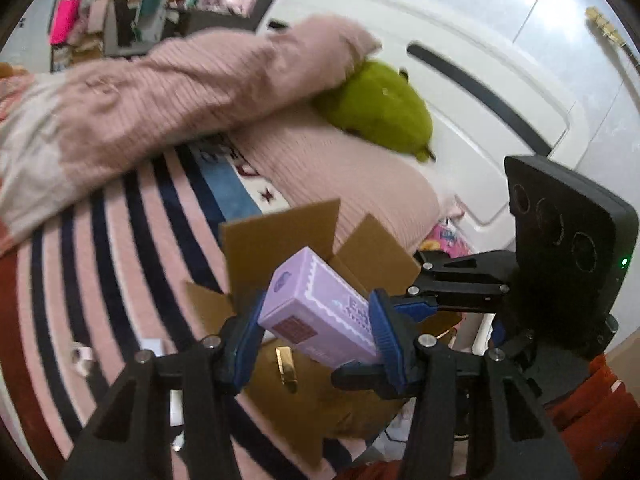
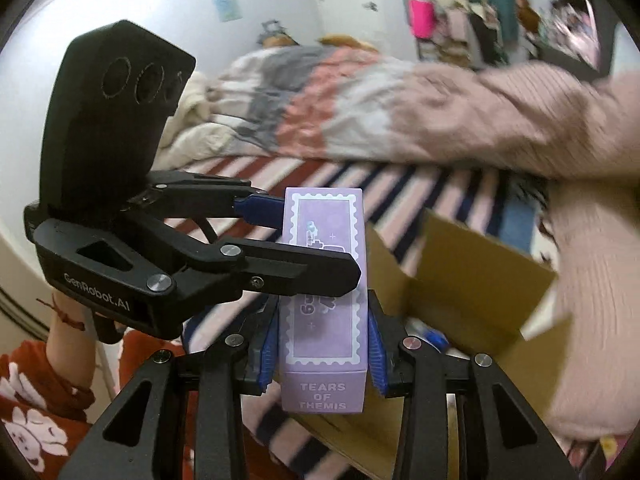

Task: Organize rigid objects
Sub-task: 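Carry the lilac box into the cardboard box and open the right gripper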

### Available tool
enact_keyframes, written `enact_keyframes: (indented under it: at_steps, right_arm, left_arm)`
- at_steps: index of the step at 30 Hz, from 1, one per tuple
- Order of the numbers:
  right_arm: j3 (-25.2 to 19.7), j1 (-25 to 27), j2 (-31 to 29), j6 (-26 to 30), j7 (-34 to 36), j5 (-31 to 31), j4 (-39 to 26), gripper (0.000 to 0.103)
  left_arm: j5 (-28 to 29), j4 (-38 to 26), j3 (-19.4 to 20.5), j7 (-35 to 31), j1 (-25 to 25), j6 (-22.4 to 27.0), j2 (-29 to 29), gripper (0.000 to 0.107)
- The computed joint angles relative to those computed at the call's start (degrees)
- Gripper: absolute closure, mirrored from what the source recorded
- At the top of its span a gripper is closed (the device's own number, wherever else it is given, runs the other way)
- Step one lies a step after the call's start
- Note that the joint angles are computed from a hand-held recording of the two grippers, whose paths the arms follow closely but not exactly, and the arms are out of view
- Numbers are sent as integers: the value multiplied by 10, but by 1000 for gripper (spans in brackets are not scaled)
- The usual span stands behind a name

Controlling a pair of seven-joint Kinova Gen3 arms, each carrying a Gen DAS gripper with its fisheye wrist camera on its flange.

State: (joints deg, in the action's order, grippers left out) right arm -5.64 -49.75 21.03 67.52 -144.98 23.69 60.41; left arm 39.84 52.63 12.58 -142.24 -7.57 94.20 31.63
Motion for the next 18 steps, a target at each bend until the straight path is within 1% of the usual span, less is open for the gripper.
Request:
enact_keyframes:
  at_steps: [4,7,9,10,11,12,13,14,18]
  right_arm:
    - [-10,41,-23,-11,1,-57,43,70]
    - [-15,52,-17,12,16,-71,39,70]
    - [-16,55,-11,26,22,-79,32,69]
    - [-15,56,-4,36,24,-82,23,69]
    - [-13,55,4,48,25,-84,13,67]
    - [-11,53,10,56,26,-83,6,64]
    - [-9,50,13,62,27,-81,1,58]
    - [-8,47,15,66,29,-79,-4,55]
    - [-2,32,27,76,30,-67,-30,55]
  left_arm:
    - [-41,18,-8,11,41,-22,-7,59]
    - [-64,18,-6,18,55,-25,-6,59]
    - [-76,30,-15,18,65,-43,-16,55]
    - [-78,32,-15,18,65,-48,-17,49]
    - [-74,33,-14,18,61,-49,-18,40]
    - [-65,33,-12,18,52,-48,-18,37]
    - [-56,33,-11,17,43,-47,-19,37]
    - [-49,30,-10,18,35,-43,-20,36]
    - [-28,31,-15,4,-1,-44,-35,36]
